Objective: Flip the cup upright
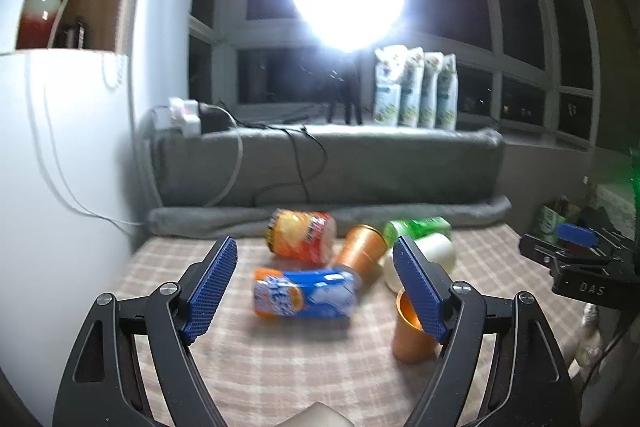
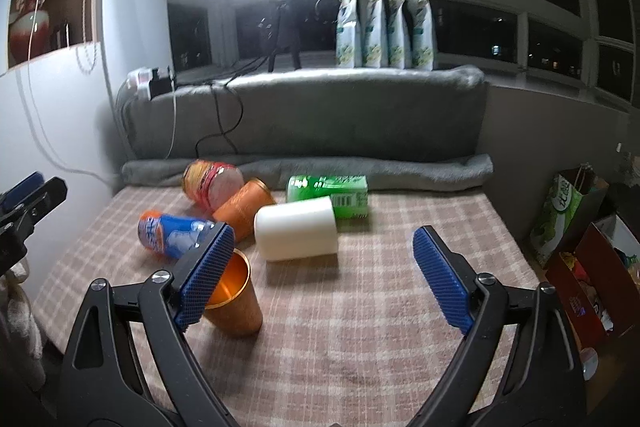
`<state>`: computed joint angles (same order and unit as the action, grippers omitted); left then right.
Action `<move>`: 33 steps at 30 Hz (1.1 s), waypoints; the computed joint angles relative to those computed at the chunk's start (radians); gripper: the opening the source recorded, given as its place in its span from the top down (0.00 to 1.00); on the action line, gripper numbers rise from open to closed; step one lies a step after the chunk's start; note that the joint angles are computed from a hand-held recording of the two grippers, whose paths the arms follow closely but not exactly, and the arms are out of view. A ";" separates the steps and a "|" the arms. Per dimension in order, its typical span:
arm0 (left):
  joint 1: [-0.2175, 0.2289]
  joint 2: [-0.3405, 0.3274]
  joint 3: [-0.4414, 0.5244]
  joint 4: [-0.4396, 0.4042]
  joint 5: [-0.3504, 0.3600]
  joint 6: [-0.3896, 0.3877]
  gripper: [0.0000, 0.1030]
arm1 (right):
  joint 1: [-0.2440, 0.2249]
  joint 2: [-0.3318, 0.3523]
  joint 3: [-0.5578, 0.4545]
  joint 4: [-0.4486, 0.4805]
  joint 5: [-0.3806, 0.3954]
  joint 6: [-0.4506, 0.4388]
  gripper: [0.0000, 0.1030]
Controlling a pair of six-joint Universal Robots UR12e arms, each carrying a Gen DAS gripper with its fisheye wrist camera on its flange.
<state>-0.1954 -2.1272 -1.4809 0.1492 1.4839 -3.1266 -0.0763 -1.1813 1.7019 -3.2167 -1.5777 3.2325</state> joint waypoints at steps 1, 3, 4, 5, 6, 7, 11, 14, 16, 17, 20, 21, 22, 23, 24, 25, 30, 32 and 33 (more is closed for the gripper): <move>0.001 0.000 0.000 0.005 0.001 -0.007 0.22 | 0.002 0.002 0.002 -0.023 -0.012 0.004 0.00; 0.004 0.001 0.002 0.005 -0.007 -0.022 0.22 | 0.005 0.004 0.002 -0.048 -0.035 0.001 0.00; 0.004 0.002 0.002 0.006 -0.007 -0.028 0.22 | 0.006 0.006 0.001 -0.055 -0.041 0.000 0.00; 0.005 0.001 0.002 0.011 -0.006 -0.037 0.22 | 0.008 0.009 -0.002 -0.066 -0.055 -0.001 0.00; 0.005 0.002 0.001 0.014 -0.007 -0.042 0.22 | 0.009 0.010 -0.002 -0.071 -0.063 -0.002 0.00; 0.006 0.002 0.001 0.018 -0.011 -0.047 0.22 | 0.010 0.011 -0.004 -0.075 -0.070 -0.003 0.00; 0.008 0.006 -0.002 0.027 -0.017 -0.055 0.21 | 0.013 0.012 -0.004 -0.087 -0.086 -0.006 0.00; 0.009 0.006 0.000 0.033 -0.020 -0.064 0.18 | 0.017 0.013 -0.001 -0.103 -0.108 -0.011 0.00; 0.009 0.005 0.003 0.034 -0.016 -0.069 0.18 | 0.019 0.013 -0.001 -0.110 -0.115 -0.015 0.00; 0.009 0.005 0.003 0.034 -0.017 -0.069 0.18 | 0.020 0.013 -0.001 -0.112 -0.118 -0.018 0.00; 0.010 0.005 0.004 0.031 -0.016 -0.066 0.18 | 0.022 0.014 -0.004 -0.118 -0.128 -0.025 0.00; 0.010 0.005 0.005 0.029 -0.016 -0.066 0.18 | 0.022 0.014 -0.005 -0.119 -0.130 -0.025 0.00; 0.011 0.004 0.007 0.028 -0.018 -0.065 0.18 | 0.023 0.015 -0.006 -0.120 -0.131 -0.024 0.00; 0.010 0.004 0.006 0.029 -0.018 -0.065 0.18 | 0.023 0.016 -0.007 -0.120 -0.131 -0.023 0.00; 0.011 0.004 0.007 0.028 -0.019 -0.063 0.18 | 0.023 0.016 -0.007 -0.119 -0.131 -0.023 0.00; 0.010 0.003 0.007 0.028 -0.017 -0.062 0.18 | 0.023 0.016 -0.008 -0.119 -0.132 -0.024 0.00; 0.010 0.001 0.011 0.024 -0.018 -0.061 0.18 | 0.023 0.016 -0.009 -0.119 -0.132 -0.025 0.00; 0.009 0.000 0.013 0.021 -0.018 -0.059 0.18 | 0.023 0.016 -0.009 -0.119 -0.130 -0.023 0.00; 0.008 -0.001 0.015 0.019 -0.020 -0.057 0.18 | 0.023 0.016 -0.009 -0.119 -0.130 -0.023 0.00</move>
<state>-0.1869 -2.1280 -1.4664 0.1685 1.4640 -3.1839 -0.0537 -1.1650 1.6928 -3.3354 -1.7073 3.2097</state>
